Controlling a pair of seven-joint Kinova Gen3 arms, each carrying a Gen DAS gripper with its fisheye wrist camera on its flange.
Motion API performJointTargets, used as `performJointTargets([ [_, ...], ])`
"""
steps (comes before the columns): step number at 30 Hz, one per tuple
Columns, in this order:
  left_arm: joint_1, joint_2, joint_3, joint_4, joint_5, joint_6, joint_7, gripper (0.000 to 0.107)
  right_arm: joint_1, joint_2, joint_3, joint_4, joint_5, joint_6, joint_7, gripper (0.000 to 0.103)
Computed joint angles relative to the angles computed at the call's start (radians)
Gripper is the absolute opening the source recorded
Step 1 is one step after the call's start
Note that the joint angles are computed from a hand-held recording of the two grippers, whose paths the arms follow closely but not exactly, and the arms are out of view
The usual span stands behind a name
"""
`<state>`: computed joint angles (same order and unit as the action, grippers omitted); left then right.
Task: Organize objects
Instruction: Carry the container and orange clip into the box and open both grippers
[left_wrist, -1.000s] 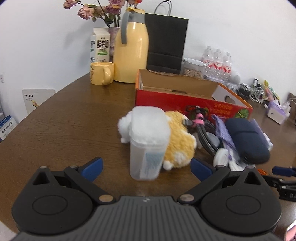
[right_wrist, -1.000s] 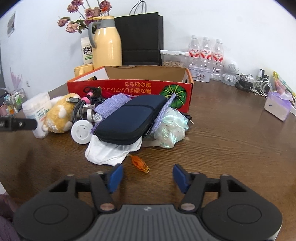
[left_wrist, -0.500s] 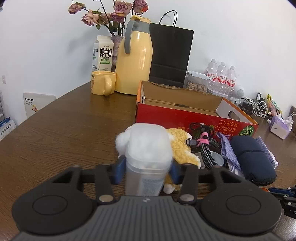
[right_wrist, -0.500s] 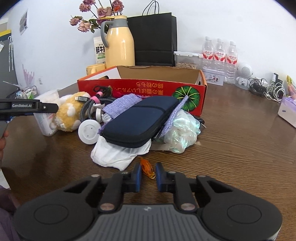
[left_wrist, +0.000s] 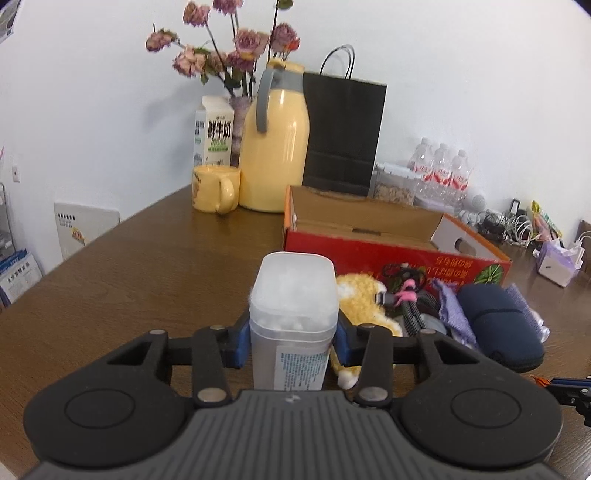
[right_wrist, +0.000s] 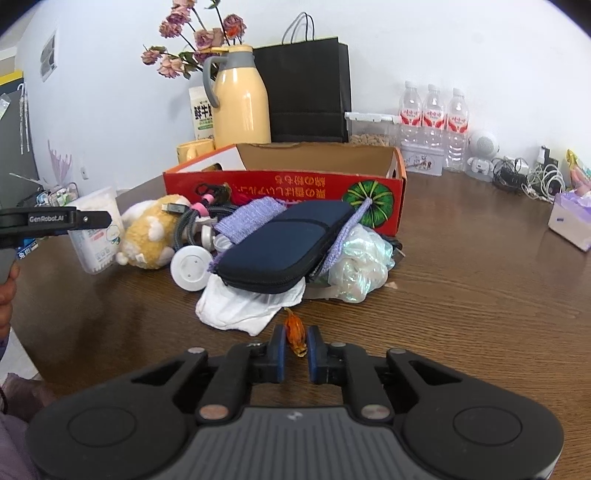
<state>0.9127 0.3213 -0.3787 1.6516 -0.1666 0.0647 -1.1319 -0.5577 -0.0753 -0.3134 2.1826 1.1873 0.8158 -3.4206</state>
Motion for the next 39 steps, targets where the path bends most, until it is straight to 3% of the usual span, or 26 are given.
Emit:
performJointTargets([
  [7, 0.037, -0.022, -0.041, 0.000, 0.042, -0.072, -0.070, 0.043, 0.000, -0.061, -0.029, -0.007, 0.017, 0.006, 0.044, 0.011],
  [16, -0.020, 0.037, 0.029, -0.126, 0.141, -0.151, -0.171, 0.043, 0.050, -0.028, 0.012, -0.082, 0.252, -0.020, 0.017, 0.011],
  [20, 0.004, 0.114, -0.018, -0.235, 0.228, -0.150, -0.205, 0.043, 0.077, 0.021, 0.058, -0.149, 0.337, -0.032, 0.012, 0.011],
  [24, -0.047, 0.208, 0.010, -0.400, 0.293, -0.041, -0.201, 0.043, 0.111, 0.088, 0.113, -0.222, 0.381, -0.069, -0.011, 0.011],
  [29, -0.060, 0.336, -0.027, -0.608, 0.262, 0.110, -0.102, 0.043, 0.167, 0.189, 0.183, -0.323, 0.343, -0.139, 0.040, 0.011],
  [34, -0.088, 0.464, -0.037, -0.839, 0.196, 0.295, -0.028, 0.043, 0.192, 0.295, 0.244, -0.411, 0.267, -0.143, 0.105, 0.011],
  [39, -0.175, 0.573, 0.078, -1.071, 0.159, 0.483, -0.065, 0.043, 0.229, 0.367, 0.305, -0.484, 0.108, -0.219, 0.261, 0.011],
])
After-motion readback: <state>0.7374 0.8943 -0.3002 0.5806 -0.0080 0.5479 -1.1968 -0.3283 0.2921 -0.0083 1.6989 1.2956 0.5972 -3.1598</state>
